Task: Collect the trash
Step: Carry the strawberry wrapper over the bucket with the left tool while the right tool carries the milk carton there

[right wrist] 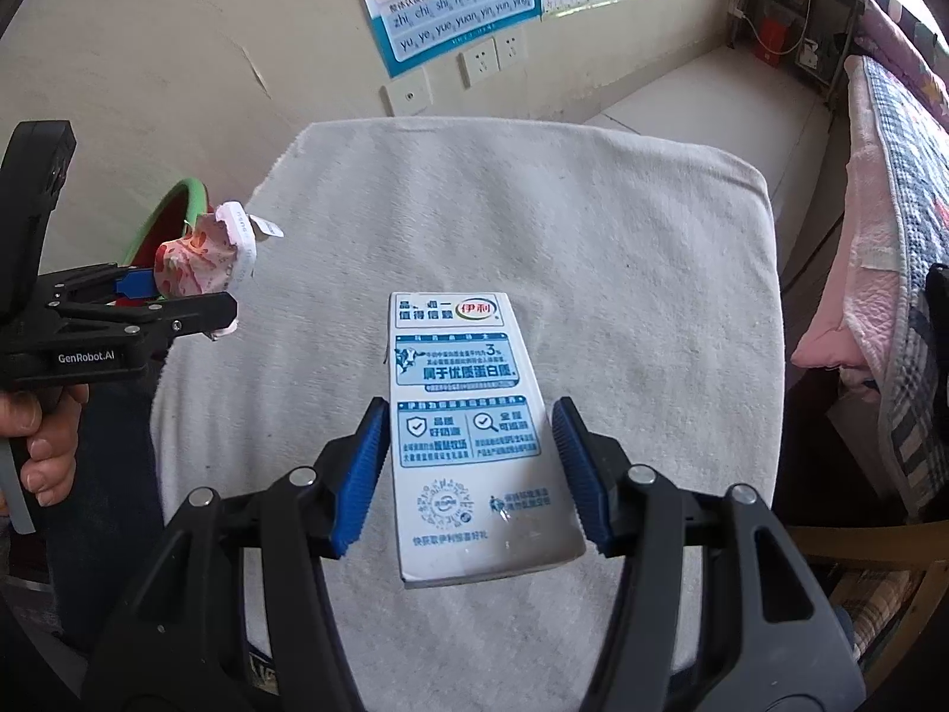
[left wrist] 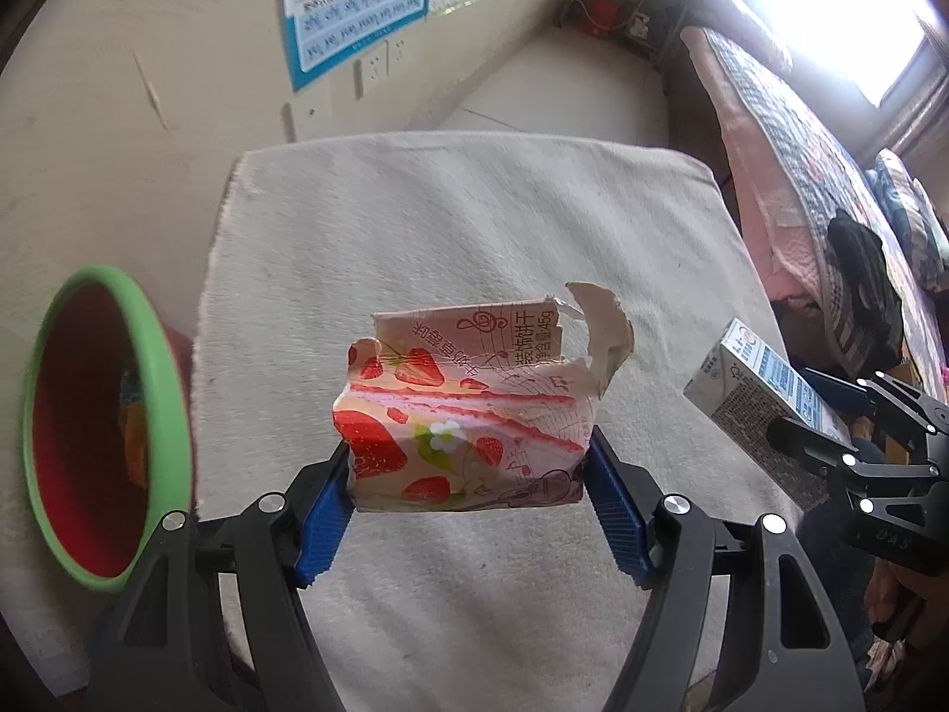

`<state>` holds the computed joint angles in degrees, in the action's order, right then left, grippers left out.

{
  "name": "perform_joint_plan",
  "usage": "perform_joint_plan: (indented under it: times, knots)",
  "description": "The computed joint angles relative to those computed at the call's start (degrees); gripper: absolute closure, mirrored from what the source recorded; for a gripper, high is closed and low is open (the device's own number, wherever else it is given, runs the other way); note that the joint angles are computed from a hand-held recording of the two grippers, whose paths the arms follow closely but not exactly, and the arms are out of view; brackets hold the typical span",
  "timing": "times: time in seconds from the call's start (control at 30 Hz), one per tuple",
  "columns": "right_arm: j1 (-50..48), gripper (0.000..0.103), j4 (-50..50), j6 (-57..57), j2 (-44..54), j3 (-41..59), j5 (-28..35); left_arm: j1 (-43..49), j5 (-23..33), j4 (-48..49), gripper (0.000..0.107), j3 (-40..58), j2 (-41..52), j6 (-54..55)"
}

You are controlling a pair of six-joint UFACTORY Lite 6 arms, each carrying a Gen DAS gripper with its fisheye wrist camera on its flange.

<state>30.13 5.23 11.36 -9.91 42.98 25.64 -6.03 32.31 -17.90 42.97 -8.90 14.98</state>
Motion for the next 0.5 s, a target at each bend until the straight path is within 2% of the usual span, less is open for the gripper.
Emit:
perform_joint_plan:
  times: [0.23, 0.5]
  knots:
    - [5.5, 0.049, -7.4, 9.0, 0.3, 6.9, 3.1, 5.9, 3.7, -1.5, 0.039, -1.3, -6.7, 4.0]
    - [12.8, 0.049, -13.8, 15.9, 8.9, 21.2, 5.9, 18.3, 9.2, -5.2, 0.039, -0.6, -11.8, 13.6]
